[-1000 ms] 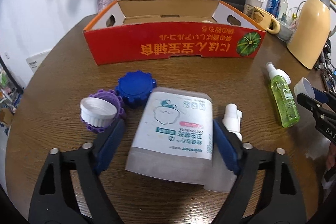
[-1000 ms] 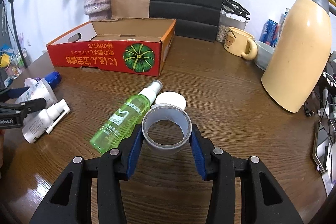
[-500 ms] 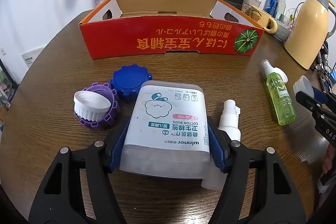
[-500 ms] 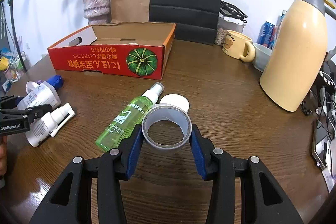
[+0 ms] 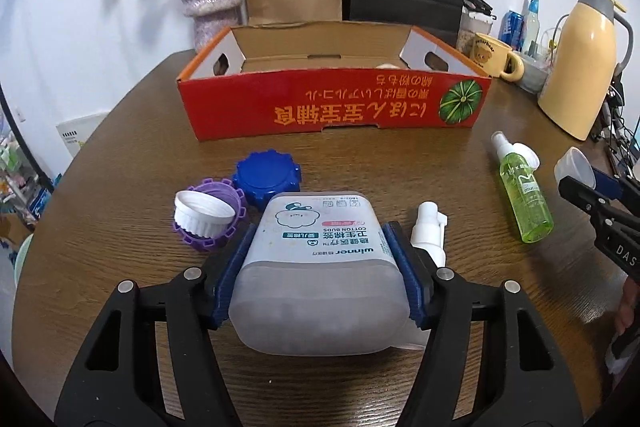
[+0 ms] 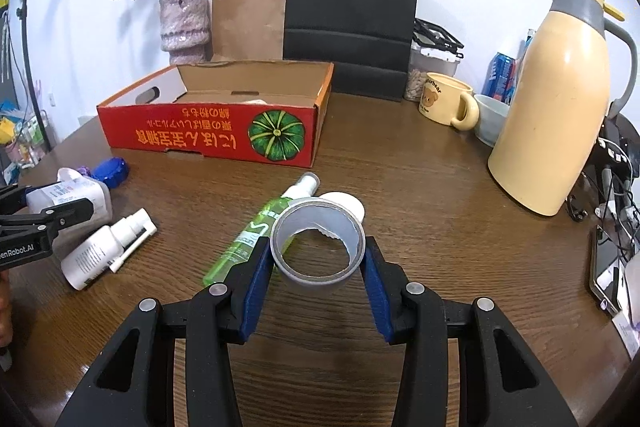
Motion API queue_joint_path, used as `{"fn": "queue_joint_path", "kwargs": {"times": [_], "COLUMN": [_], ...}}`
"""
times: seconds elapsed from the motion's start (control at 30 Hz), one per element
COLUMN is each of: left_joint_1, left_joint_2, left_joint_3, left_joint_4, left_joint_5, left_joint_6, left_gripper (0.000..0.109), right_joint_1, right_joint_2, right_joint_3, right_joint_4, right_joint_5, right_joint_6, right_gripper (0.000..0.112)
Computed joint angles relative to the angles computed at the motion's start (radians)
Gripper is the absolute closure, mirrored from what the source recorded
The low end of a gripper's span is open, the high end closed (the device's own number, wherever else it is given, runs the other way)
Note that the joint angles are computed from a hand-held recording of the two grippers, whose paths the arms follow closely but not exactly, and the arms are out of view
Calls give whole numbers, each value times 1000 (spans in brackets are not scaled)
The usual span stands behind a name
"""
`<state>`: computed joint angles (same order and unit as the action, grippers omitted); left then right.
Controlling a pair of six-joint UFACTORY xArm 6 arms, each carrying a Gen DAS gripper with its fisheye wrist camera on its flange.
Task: Organize rigid objects
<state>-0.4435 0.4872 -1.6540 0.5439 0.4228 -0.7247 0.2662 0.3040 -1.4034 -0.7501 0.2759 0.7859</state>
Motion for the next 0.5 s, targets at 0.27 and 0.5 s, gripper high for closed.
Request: {"fn": "queue_joint_path", "kwargs": {"times": [0.27,0.5], "left_joint_1": [2,2], "left_joint_2": [-35,-65], "left_joint_3": [40,61], "left_joint_4": [111,216], "left_joint_5": [-35,-42], "left_joint_6": [-102,-193], "left_gripper": [47,47], "right_joint_1": [15,36], "right_joint_2": [-14,-9], "right_joint_3": [12,-3], "right_joint_4": [-88,-112], "right_joint_5": [-27,-39], "right_joint_6": [95,121], "right_gripper": [64,64]}}
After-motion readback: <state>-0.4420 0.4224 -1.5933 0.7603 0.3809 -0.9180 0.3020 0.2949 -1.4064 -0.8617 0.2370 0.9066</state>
